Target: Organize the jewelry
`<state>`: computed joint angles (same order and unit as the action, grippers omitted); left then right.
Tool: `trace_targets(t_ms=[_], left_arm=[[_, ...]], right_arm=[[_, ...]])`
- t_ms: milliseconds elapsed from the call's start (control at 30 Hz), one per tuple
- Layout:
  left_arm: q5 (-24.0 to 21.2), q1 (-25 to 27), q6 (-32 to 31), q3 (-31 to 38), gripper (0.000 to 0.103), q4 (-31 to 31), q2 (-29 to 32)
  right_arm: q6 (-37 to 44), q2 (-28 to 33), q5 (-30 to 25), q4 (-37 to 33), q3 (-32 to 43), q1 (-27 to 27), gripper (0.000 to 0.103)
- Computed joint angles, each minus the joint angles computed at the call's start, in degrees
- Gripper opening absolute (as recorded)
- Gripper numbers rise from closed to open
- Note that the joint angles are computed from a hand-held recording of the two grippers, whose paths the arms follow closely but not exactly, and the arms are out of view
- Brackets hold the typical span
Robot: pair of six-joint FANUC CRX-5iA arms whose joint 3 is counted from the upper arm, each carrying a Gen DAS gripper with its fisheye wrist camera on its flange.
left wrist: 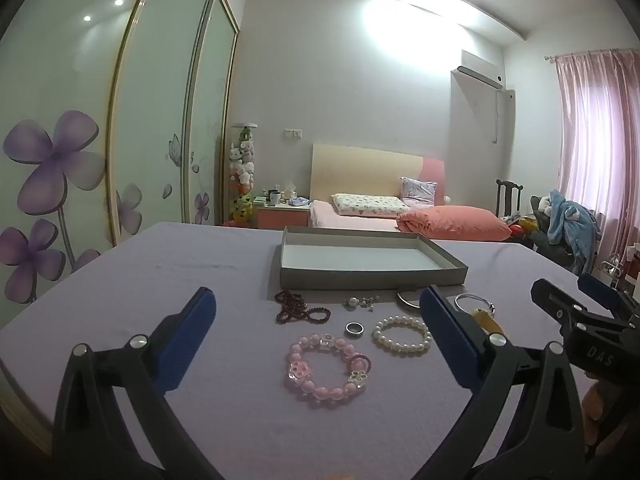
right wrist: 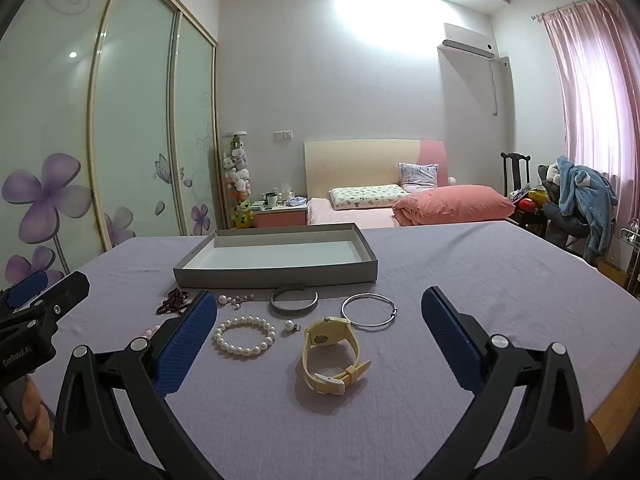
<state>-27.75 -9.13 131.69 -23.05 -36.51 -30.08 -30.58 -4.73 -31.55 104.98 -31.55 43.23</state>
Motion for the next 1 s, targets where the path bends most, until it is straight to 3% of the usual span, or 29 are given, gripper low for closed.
trace_targets(t_ms=[1000], left_arm=[[0.2, 0.4, -0.4, -0.2, 0.099, 0.8, -0.1]], right_arm=[[-0.4, -0.1, 0.4, 0.1, -0.1, -0.2, 0.101]])
